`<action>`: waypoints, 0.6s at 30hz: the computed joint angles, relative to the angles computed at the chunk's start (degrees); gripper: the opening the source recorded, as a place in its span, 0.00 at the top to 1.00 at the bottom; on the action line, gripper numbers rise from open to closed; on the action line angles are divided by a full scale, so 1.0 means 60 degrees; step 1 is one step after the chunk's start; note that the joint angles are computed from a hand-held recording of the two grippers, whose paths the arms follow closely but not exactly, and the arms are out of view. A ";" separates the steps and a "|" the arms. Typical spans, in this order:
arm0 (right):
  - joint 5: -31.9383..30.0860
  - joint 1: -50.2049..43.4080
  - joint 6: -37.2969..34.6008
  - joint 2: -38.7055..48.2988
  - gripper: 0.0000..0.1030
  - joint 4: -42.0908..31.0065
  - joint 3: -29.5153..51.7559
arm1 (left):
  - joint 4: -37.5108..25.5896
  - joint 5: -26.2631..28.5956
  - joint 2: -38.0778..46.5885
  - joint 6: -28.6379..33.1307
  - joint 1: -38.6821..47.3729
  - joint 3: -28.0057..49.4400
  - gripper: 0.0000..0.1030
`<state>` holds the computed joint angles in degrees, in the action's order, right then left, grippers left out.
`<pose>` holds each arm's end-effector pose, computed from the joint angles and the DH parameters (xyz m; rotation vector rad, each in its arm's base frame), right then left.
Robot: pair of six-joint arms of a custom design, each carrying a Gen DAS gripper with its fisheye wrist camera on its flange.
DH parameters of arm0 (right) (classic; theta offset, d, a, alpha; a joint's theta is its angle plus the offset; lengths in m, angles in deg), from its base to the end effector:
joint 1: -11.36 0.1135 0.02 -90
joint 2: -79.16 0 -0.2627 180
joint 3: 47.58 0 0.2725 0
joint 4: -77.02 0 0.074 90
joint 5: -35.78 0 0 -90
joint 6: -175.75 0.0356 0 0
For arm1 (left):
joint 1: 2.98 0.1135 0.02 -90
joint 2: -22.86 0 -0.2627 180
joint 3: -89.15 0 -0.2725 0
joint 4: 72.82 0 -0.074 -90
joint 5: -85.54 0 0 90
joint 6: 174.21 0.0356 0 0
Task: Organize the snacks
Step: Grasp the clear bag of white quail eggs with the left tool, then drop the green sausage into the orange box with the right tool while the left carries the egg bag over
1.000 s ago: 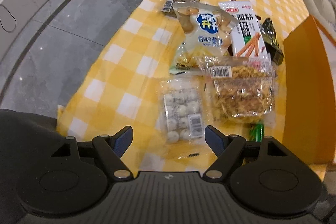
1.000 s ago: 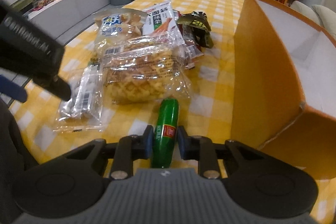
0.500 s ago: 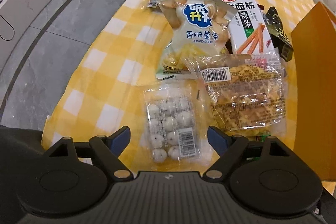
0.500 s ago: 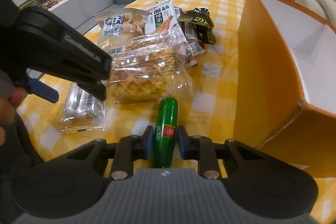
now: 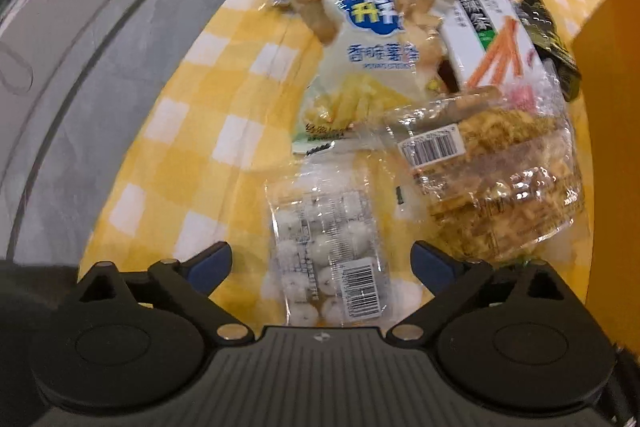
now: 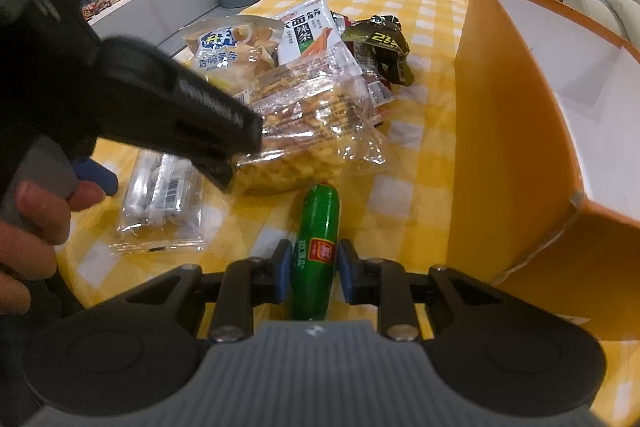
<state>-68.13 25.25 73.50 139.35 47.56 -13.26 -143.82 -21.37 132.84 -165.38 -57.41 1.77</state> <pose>0.1886 0.0554 0.1333 -0.6641 2.4356 0.3190 0.2254 -0.2973 0.1711 -0.6661 2.7763 0.1225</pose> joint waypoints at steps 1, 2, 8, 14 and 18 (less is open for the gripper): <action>0.0005 0.0011 0.0002 -0.0003 0.78 0.0016 -0.0013 | 0.0000 -0.0096 -0.0087 -0.0165 -0.0049 -0.0054 0.12; 0.0005 0.0009 0.0002 -0.0019 0.78 0.0018 -0.0024 | -0.0136 -0.0257 -0.0167 -0.0418 -0.0112 -0.0052 0.23; 0.0067 0.0079 -0.0053 -0.0088 0.78 0.0013 -0.0059 | -0.0236 -0.0305 -0.0746 -0.1095 -0.0252 -0.0563 0.40; -0.0317 -0.0137 -0.0134 -0.0435 0.80 -0.0176 -0.0102 | -0.0897 -0.1052 -0.1062 -0.1647 -0.0805 -0.0365 0.40; -0.0486 -0.0086 -0.0167 -0.1249 0.80 -0.0607 -0.0147 | -0.0874 -0.1269 -0.1730 -0.2030 -0.1013 -0.0695 0.40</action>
<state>-71.04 24.73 72.50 131.86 43.92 -14.14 -149.07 -28.98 122.46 -177.56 -63.49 -2.40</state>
